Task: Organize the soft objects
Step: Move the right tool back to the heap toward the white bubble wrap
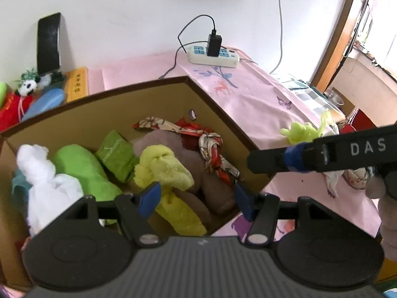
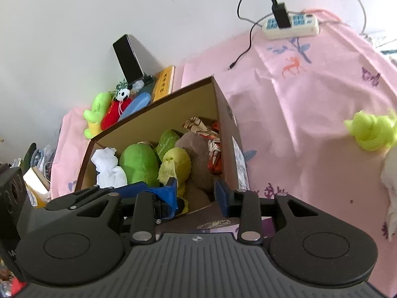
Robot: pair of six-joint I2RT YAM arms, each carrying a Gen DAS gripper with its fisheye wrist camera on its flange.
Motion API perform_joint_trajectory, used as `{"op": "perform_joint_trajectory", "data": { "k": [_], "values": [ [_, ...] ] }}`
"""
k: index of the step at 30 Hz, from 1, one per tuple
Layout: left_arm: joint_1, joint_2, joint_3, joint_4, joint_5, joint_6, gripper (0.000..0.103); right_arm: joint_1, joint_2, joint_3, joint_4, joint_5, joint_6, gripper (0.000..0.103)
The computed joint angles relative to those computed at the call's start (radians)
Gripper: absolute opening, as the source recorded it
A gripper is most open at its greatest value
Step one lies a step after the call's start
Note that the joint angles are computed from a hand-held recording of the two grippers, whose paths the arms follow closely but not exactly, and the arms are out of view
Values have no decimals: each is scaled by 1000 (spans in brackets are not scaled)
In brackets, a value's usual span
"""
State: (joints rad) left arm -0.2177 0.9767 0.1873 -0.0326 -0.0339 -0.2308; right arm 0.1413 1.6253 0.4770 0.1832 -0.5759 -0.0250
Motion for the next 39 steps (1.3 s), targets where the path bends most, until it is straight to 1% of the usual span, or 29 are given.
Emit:
{"op": "perform_joint_trajectory", "data": {
  "k": [4, 7, 9, 15, 20, 27, 33, 39],
  "values": [
    [-39, -78, 8, -86, -38, -43, 60, -17, -52, -57, 10, 16, -22, 18],
    [-103, -111, 12, -132, -94, -90, 60, -28, -77, -98, 27, 29, -29, 18],
    [-157, -116, 16, -155, -145, -123, 60, -33, -92, -122, 40, 43, -36, 18],
    [-284, -93, 29, -197, -251, -218, 60, -46, -128, -209, 102, 88, -74, 18],
    [-414, -10, 57, -218, -369, -307, 60, -79, -126, -249, 126, 81, -116, 18],
    [-580, 153, 141, -254, -528, -446, 62, -175, -109, -239, 79, 34, -208, 18],
    [-653, 299, 231, -271, -573, -518, 62, -290, -65, -197, 14, -18, -318, 18],
    [-694, 443, 329, -271, -578, -546, 63, -398, -1, -130, -60, -55, -405, 18]
  ]
}}
